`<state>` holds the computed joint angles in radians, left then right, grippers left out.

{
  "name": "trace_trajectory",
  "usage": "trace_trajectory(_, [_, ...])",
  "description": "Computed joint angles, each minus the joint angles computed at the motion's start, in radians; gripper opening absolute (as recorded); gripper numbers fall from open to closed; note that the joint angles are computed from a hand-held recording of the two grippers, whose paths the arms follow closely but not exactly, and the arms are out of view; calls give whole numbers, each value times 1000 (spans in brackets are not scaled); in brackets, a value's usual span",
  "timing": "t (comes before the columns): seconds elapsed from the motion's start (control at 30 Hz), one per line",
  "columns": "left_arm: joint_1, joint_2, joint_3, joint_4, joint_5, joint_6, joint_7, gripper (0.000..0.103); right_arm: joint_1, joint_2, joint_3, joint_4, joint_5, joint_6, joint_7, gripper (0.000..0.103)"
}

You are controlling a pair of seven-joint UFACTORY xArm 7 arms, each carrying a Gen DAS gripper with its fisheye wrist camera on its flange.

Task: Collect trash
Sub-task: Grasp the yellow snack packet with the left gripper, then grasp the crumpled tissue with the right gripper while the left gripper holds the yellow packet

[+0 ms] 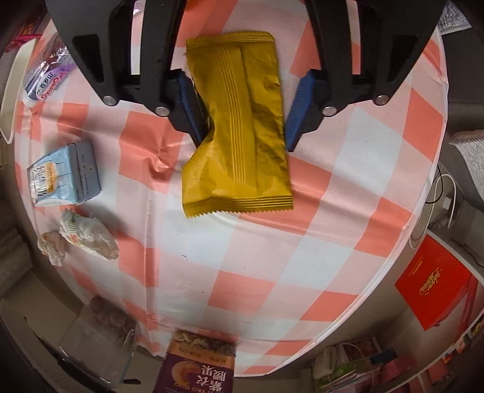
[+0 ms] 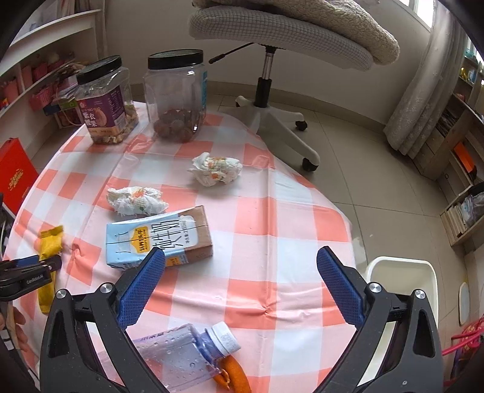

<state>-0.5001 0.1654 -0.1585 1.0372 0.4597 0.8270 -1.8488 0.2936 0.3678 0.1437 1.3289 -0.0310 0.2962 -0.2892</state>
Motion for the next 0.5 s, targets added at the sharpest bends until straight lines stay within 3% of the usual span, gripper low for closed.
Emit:
trace_trajectory(0.1, [0,-40,-1,-45,22,-60,-37,39,-45,23,76,36,77,52,-117,96])
trace_trajectory(0.13, [-1,-56,-4,-54,33,-62,-52,30,-42,35,79,56,86,72,-135,96])
trace_trajectory(0.3, [-5,-124,-36,-56,110,0,-95,30,-1,130,80,204,94,148,-195,96])
trace_trajectory(0.5, [8,-186,-75,-63,160,28,-135,30,151,273,21,416,-61,289,-295,96])
